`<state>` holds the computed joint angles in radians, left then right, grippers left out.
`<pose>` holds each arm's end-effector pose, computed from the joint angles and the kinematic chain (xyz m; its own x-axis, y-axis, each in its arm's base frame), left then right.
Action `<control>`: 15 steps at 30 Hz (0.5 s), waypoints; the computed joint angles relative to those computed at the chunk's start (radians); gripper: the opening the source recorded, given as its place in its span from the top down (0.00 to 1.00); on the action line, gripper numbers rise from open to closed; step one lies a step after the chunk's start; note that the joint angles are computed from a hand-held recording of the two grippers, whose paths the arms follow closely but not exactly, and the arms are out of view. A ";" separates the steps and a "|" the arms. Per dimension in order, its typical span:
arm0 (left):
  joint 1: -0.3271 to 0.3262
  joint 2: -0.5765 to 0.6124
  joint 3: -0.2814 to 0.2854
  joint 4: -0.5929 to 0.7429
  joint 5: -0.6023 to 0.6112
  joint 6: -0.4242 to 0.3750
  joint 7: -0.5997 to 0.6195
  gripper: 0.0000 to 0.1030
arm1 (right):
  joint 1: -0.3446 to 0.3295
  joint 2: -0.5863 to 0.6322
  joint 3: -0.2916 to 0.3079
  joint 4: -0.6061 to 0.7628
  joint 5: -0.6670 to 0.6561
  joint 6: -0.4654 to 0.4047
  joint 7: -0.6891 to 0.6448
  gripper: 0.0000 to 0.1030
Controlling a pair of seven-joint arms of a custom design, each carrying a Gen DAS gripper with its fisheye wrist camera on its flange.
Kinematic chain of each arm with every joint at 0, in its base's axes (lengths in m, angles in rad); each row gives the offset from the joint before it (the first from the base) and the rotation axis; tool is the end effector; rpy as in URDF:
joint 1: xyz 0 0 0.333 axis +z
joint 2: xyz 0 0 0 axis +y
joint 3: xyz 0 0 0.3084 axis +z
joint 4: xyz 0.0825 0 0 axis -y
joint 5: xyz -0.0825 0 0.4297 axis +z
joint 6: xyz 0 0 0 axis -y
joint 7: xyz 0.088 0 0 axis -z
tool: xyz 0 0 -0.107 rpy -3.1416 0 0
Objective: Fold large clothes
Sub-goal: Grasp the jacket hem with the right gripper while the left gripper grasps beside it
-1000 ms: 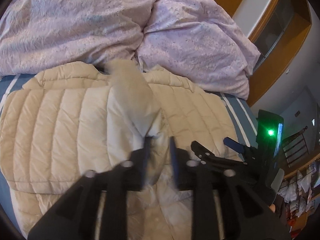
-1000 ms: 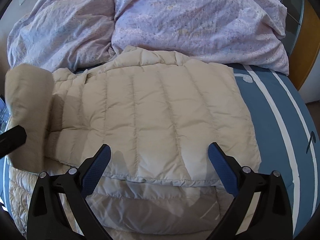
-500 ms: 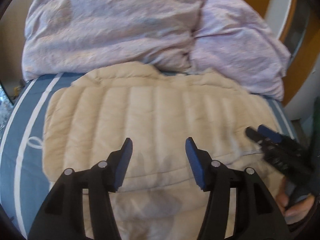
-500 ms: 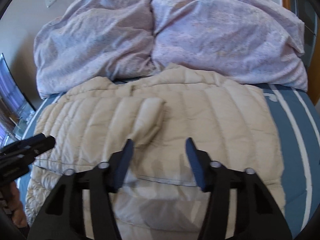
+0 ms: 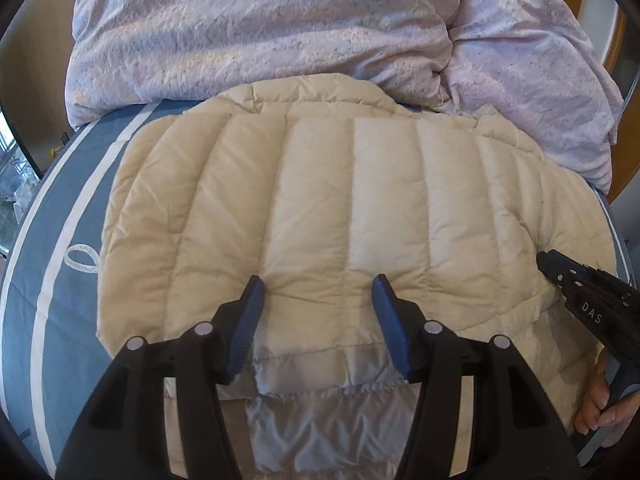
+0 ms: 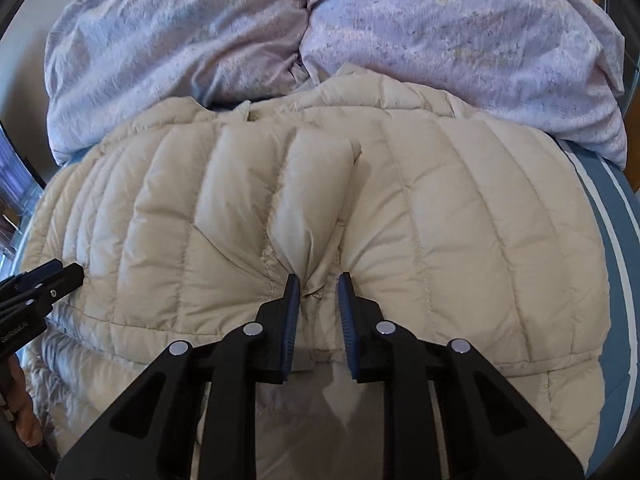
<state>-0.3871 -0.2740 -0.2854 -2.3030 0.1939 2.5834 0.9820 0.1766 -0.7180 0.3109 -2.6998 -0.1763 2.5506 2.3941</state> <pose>0.4248 -0.3504 0.4847 -0.2480 -0.9664 0.0670 -0.8213 0.1730 -0.5436 0.3736 0.1969 0.4671 -0.1975 -0.9750 -0.1017 -0.7868 0.2195 -0.5768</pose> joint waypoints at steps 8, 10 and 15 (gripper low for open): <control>-0.007 -0.011 0.007 -0.011 -0.013 0.003 0.012 0.41 | 0.031 -0.002 -0.054 -0.011 0.031 0.007 -0.039 0.73; -0.018 -0.054 0.018 -0.044 -0.039 0.009 0.031 0.34 | 0.052 -0.028 -0.086 -0.018 0.076 -0.010 -0.075 0.48; -0.045 -0.236 0.048 -0.179 -0.076 -0.006 0.091 0.21 | 0.064 -0.254 -0.068 -0.094 0.112 -0.097 -0.117 0.09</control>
<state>-0.4325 -0.5102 -0.2370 -2.4819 0.1178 2.5775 1.0735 0.2410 -0.9719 0.2429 -2.7940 -0.0642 2.4540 2.2775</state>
